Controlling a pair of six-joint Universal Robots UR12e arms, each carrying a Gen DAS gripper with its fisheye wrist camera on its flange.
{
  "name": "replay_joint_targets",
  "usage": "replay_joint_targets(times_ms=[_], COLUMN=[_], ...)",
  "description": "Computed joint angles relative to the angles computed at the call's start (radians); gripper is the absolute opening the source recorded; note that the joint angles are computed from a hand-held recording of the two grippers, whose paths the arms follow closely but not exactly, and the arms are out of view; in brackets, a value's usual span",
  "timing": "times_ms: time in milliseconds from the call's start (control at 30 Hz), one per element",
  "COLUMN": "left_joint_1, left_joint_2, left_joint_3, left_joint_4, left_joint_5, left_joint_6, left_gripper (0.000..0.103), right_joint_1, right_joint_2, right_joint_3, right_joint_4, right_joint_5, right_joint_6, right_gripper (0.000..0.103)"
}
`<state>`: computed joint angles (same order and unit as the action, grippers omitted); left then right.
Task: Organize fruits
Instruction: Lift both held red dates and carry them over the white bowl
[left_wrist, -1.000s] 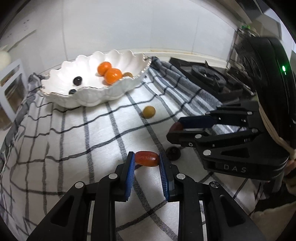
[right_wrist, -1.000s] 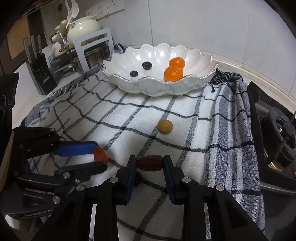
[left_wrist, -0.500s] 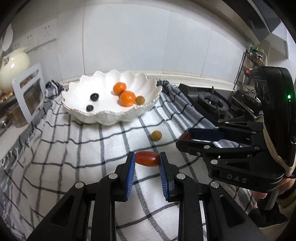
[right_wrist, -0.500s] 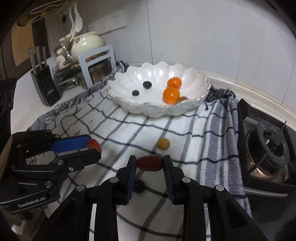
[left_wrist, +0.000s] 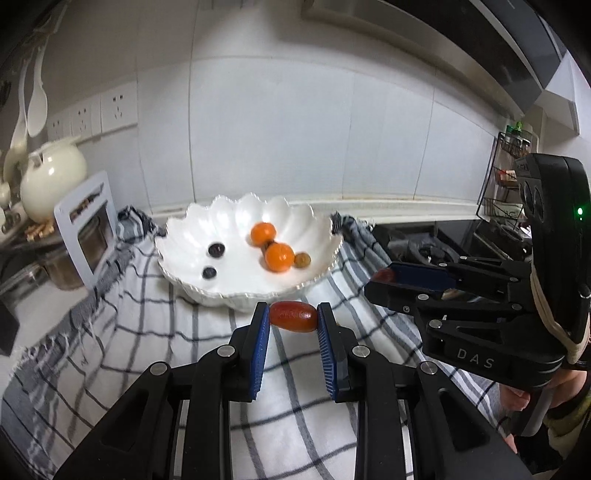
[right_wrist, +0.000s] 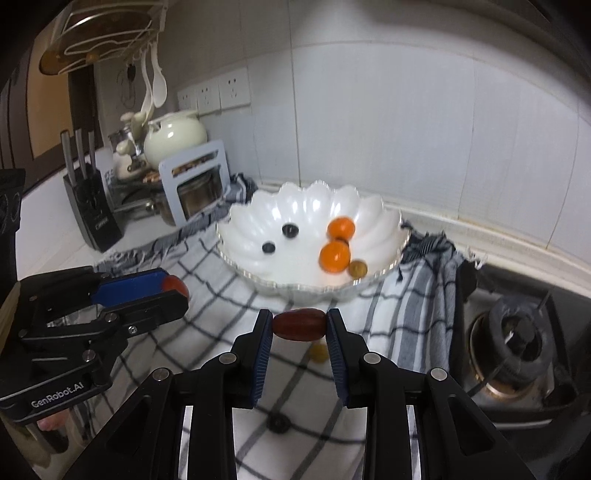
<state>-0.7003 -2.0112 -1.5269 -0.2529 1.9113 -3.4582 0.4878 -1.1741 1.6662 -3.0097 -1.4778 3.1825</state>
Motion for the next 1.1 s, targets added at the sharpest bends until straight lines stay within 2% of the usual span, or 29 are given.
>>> replay_joint_targets(times_ms=[467, 600, 767, 1100], left_joint_1=[0.018, 0.024, 0.040, 0.080], left_joint_2=[-0.013, -0.020, -0.026, -0.060], left_joint_3=[0.047, 0.072, 0.099, 0.175], left_joint_4=[0.064, 0.026, -0.038, -0.146], left_joint_5=[0.084, 0.126, 0.145, 0.101], left_joint_6=[0.052, 0.026, -0.017, -0.067], left_gripper=[0.026, 0.026, 0.026, 0.026], right_joint_1=[0.001, -0.002, -0.007, -0.018], right_joint_2=[0.040, 0.062, 0.093, 0.150], right_joint_3=[-0.093, -0.135, -0.187, -0.297], right_joint_4=[-0.053, -0.042, -0.009, 0.103], right_joint_5=[-0.018, -0.010, -0.018, -0.048], right_joint_6=[0.011, 0.025, 0.043, 0.068], right_gripper=[0.031, 0.031, 0.031, 0.031])
